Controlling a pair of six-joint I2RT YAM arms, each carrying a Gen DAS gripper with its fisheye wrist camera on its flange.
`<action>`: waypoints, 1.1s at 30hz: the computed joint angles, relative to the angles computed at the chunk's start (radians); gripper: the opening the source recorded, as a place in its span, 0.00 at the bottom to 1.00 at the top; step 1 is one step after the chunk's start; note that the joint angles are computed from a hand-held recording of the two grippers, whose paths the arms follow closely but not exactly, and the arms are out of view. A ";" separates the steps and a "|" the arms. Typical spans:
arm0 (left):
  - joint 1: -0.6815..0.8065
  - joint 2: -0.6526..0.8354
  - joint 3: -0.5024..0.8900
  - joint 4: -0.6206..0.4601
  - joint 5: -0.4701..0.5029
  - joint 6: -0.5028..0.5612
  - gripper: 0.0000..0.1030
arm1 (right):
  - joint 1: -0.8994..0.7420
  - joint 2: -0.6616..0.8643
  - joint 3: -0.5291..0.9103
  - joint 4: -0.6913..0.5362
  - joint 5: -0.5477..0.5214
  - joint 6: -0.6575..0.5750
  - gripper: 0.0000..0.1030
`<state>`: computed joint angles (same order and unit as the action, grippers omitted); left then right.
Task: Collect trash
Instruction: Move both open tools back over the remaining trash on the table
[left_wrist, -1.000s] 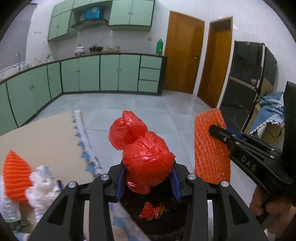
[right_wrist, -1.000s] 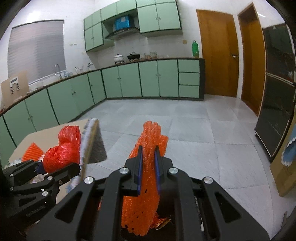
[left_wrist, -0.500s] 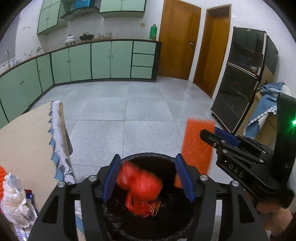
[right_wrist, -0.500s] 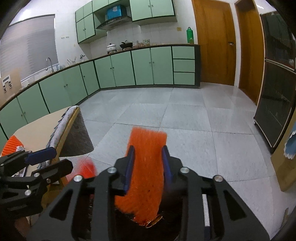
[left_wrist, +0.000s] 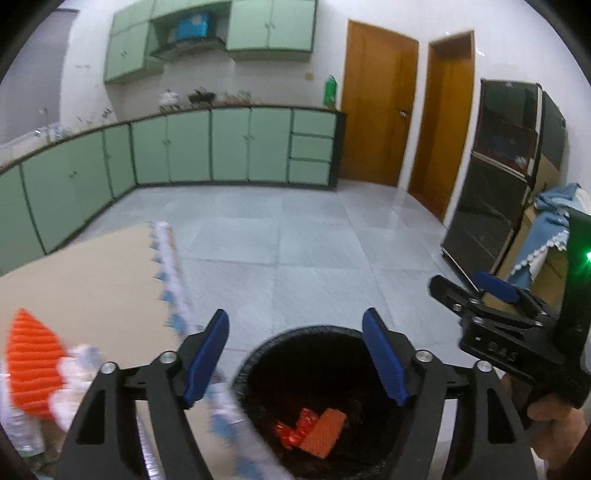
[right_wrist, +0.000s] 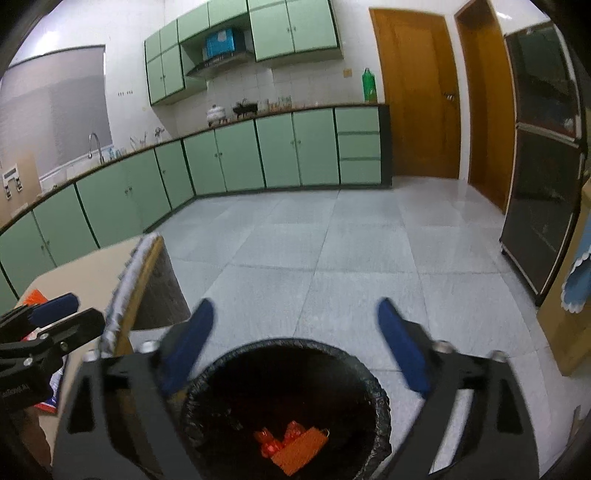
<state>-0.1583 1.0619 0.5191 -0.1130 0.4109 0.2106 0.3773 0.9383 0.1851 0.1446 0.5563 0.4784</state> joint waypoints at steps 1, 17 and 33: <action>0.037 -0.036 -0.004 -0.019 0.015 0.009 0.76 | 0.036 -0.024 0.010 -0.035 0.028 0.017 0.90; 0.961 -0.015 0.101 -0.178 0.445 0.411 0.77 | 0.580 0.333 0.342 -0.086 0.328 0.251 0.91; 1.125 0.314 0.220 -0.064 0.415 0.481 0.77 | 0.618 0.885 0.775 -0.061 0.174 0.178 0.79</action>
